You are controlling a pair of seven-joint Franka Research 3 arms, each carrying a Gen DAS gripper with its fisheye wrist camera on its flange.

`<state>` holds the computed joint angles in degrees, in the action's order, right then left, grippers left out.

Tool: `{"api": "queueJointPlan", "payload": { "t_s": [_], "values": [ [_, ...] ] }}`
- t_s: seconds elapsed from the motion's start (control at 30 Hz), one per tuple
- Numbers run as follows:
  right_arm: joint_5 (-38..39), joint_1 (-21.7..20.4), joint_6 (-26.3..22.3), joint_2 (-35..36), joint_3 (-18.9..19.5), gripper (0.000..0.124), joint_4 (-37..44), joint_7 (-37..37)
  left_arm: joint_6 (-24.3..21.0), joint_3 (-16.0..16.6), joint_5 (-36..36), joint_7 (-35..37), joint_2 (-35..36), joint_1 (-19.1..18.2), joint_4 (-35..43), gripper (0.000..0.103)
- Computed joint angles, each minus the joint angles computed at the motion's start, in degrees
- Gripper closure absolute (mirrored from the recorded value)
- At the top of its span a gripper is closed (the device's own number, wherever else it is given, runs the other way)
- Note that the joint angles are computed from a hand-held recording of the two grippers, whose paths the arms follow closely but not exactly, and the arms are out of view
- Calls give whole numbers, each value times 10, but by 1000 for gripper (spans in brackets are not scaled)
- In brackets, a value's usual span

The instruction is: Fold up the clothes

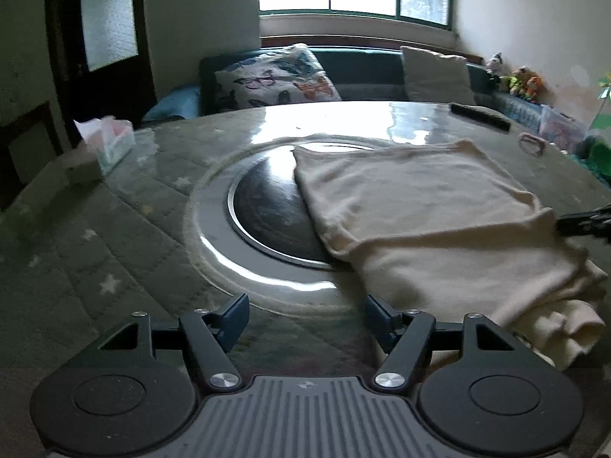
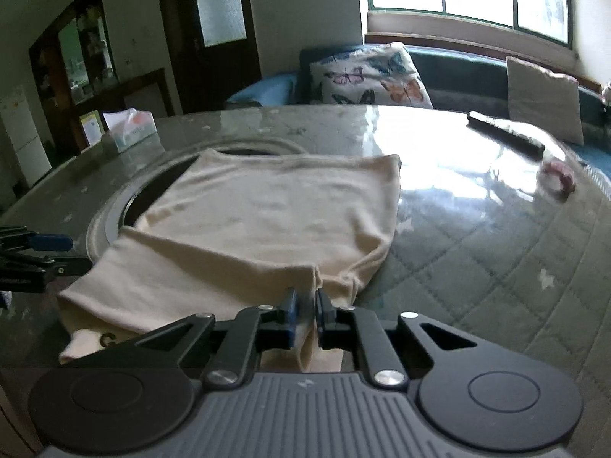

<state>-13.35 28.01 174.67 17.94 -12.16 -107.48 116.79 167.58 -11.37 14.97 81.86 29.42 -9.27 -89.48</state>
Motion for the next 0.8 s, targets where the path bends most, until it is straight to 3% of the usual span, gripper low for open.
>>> {"api": "queueJointPlan", "payload": {
  "t_s": [0.07,0.17,0.27,0.33,0.53,0.63,0.8],
  "values": [
    [-25,23,12,-6,-30,115,-5,21,3,9,5,-11,3,-7,11,35],
    [-45,36,27,-6,-47,115,-3,34,18,-29,-13,20,15,13,26,40],
    [-18,4,27,4,-6,115,10,-10,12,-92,-47,91,42,44,56,54],
    [8,-17,22,16,23,115,24,-48,0,-113,-65,132,65,49,83,63],
    [58,-22,0,51,31,115,59,-96,-41,-79,-82,160,109,10,147,76],
    [91,-39,-2,52,49,116,58,-116,-31,-81,-89,180,111,16,140,75],
    [101,-31,4,28,43,115,33,-132,-9,-89,-101,200,95,29,113,74]
  ]
}}
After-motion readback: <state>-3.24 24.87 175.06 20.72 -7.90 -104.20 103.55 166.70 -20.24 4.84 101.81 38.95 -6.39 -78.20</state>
